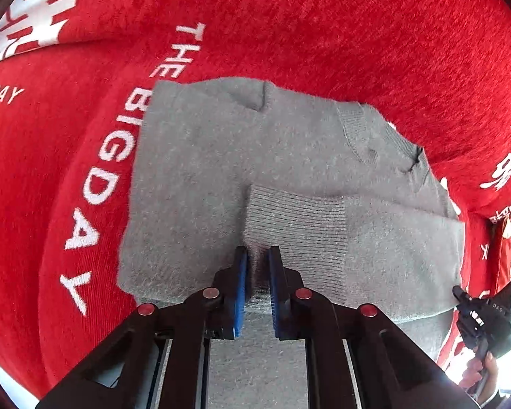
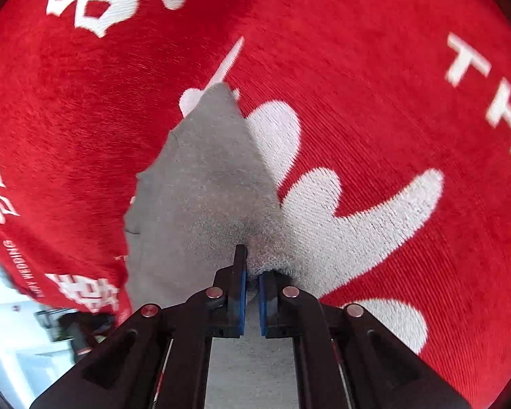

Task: Fold small clothes
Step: 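Grasp the second side edge with the right gripper and fold it inward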

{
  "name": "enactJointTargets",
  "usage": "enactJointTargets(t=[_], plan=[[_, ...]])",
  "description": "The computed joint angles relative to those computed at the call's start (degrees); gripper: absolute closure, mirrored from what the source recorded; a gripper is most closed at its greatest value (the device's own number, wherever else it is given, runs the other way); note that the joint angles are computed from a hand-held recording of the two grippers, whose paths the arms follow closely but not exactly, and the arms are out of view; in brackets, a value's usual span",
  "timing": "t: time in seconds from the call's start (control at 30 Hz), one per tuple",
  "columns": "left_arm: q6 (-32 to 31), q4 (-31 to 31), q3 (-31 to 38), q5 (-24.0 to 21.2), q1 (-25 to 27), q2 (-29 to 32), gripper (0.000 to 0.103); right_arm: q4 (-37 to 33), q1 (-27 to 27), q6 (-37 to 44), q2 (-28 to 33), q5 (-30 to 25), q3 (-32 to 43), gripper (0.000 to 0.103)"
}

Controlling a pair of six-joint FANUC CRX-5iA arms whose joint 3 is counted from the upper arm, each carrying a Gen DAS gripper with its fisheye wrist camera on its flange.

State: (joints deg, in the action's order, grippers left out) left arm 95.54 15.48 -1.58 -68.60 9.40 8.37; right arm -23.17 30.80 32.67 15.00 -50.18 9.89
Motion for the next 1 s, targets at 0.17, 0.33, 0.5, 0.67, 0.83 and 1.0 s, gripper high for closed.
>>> enactJointTargets(t=[0.17, 0.33, 0.5, 0.67, 0.83, 1.0], plan=[[1.3, -6.5, 3.2, -3.7, -0.1, -0.4, 0.088, 0.1, 0.7, 4.6, 1.2, -10.9, 5.7, 0.064], [1.5, -10.8, 6.0, -6.7, -0.9, -0.8, 0.088, 8.3, 2.7, 1.6, -0.8, -11.1, 4.4, 0.059], [1.7, -10.5, 7.4, -7.1, -2.7, 0.5, 0.088, 8.5, 1.2, 3.4, 4.0, -16.0, 9.3, 0.059], [2.1, -11.6, 9.0, -7.2, -4.8, 1.1, 0.088, 21.3, 6.1, 6.7, 10.7, -29.0, 17.8, 0.063], [-0.4, -12.0, 10.0, -6.9, -6.3, 1.3, 0.088, 24.1, 7.9, 4.6, 7.9, -26.3, 16.2, 0.061], [0.3, -15.6, 11.6, -9.1, -8.5, 4.5, 0.088, 20.7, 8.6, 12.1, 11.2, -27.4, 21.7, 0.061]])
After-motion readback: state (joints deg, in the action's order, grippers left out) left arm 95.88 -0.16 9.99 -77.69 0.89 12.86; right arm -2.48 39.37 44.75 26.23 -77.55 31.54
